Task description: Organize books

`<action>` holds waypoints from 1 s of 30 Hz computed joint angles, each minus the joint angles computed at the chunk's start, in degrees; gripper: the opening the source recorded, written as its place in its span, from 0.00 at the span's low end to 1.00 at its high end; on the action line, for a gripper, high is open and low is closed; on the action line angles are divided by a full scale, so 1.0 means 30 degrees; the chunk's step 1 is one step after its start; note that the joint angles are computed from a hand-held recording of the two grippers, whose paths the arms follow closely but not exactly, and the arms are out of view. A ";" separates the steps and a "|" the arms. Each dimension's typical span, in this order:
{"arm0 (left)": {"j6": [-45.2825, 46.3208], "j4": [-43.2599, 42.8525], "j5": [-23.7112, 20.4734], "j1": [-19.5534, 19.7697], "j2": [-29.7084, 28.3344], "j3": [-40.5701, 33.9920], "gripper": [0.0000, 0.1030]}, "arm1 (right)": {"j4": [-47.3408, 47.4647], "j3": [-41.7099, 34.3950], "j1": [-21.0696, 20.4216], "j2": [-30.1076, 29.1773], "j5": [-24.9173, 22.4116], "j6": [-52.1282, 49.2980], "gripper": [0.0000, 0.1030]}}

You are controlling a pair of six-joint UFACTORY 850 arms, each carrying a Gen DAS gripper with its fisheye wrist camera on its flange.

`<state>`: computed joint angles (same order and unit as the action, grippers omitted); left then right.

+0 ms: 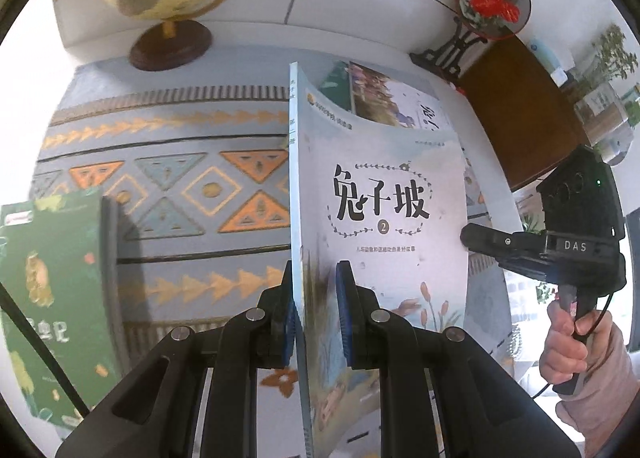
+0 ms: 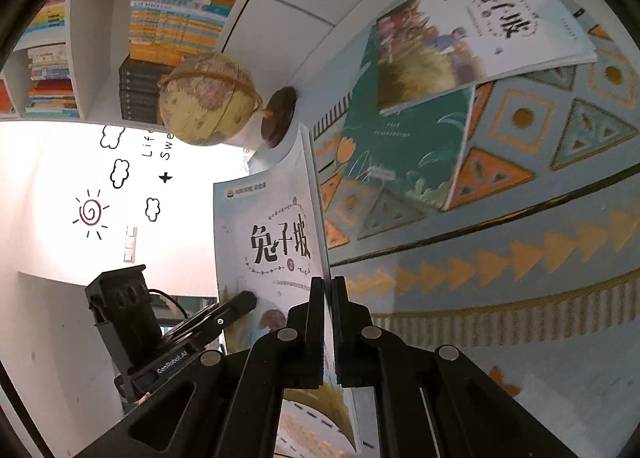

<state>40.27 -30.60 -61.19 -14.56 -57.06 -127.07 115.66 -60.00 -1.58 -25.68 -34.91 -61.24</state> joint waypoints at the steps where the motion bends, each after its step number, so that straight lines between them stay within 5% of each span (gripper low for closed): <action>1: 0.0008 0.0017 0.0147 0.0078 0.0149 0.0191 0.14 | 0.0254 -0.0103 0.0132 -0.0058 -0.0154 -0.0033 0.04; 15: -0.0383 0.0554 0.0690 0.1997 0.0952 0.0685 0.14 | -0.1253 -0.3806 0.1869 -0.1954 -0.0681 0.1697 0.04; 30: -0.1628 0.1594 0.0379 0.3888 -0.0004 -0.1402 0.14 | -0.4175 -0.9379 0.3690 -0.5502 -0.0983 0.5031 0.04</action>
